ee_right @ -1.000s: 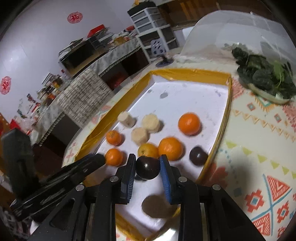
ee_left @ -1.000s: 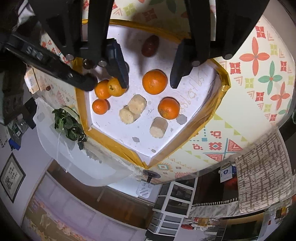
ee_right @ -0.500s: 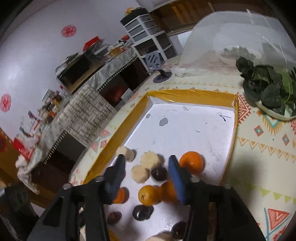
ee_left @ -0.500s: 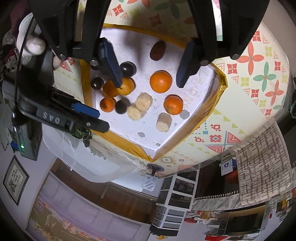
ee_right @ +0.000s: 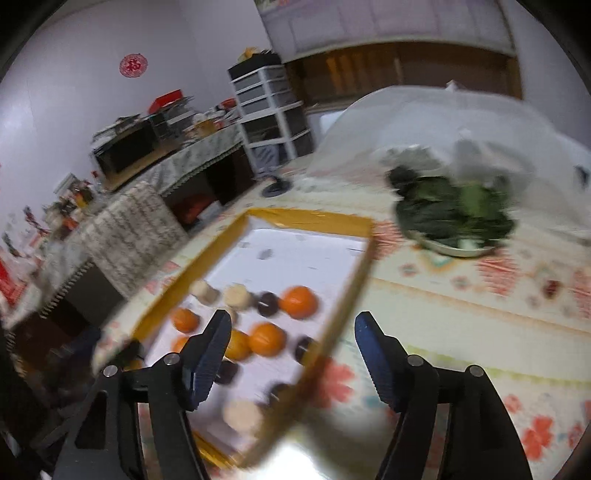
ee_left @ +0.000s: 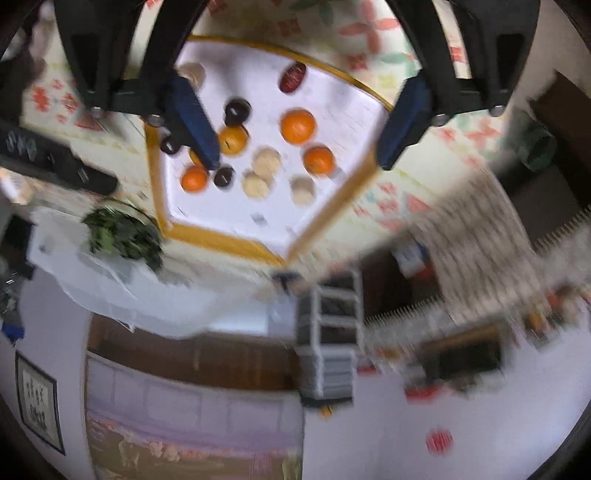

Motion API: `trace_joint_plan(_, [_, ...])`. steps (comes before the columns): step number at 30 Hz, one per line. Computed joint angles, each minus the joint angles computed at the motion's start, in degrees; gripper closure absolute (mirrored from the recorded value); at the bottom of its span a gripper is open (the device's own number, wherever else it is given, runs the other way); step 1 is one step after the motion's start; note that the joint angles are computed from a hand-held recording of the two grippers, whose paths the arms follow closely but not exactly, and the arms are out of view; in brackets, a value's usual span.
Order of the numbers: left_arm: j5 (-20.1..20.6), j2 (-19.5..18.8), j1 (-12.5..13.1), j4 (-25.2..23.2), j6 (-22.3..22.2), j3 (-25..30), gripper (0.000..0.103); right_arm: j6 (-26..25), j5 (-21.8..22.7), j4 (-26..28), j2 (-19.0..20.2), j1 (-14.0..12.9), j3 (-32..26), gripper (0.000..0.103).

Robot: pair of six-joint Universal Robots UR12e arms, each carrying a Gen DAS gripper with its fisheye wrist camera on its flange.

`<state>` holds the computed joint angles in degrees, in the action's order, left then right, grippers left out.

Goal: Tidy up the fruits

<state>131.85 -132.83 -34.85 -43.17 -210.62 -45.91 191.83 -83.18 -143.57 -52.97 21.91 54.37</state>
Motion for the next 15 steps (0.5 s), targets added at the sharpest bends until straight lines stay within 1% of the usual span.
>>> trace_joint_plan(1, [3.89,-0.93,-0.81,0.57,1.08,1.27,0.002,0.05,-0.85,-1.26,-1.06,-0.07,2.0,0.026])
trace_joint_plan(2, [6.45,-1.63,-1.34,1.47,2.38,2.19,0.0,0.41,-1.49,-2.08,-1.83,-0.14,3.47,0.024])
trace_joint_plan(3, [8.32,-2.23,-1.81,2.85,4.08,2.89,0.0,0.84,-2.21,-2.59,-2.61,-0.22,4.92,0.023])
trace_joint_plan(4, [9.59,-2.87,-2.3,4.04,5.95,3.78,0.0,0.85,-2.58,-2.63,-3.06,-0.33,5.74,0.023])
trace_joint_plan(6, [10.23,-3.65,-2.68,2.61,6.02,5.53,0.0,0.89,-3.26,-2.41,-3.99,-0.38,7.31,0.023])
trace_joint_plan(8, [10.03,-4.03,-2.94,-0.61,4.07,6.8,0.0,1.17,-4.03,-3.49,-4.97,-0.43,9.33,0.023])
trace_joint_plan(11, [9.54,-4.36,-3.15,-7.92,-1.36,8.62,0.0,0.43,-5.74,-5.14,-6.27,-0.2,12.01,0.022])
trace_joint_plan(13, [7.81,-4.39,-3.13,-11.47,-4.52,9.38,0.0,0.02,-5.59,-5.74,-7.15,-0.37,13.68,0.021])
trace_joint_plan(15, [6.27,-4.15,-3.09,-13.61,-7.2,9.4,0.0,-0.42,-5.57,-5.81,-7.7,-0.48,14.67,0.02])
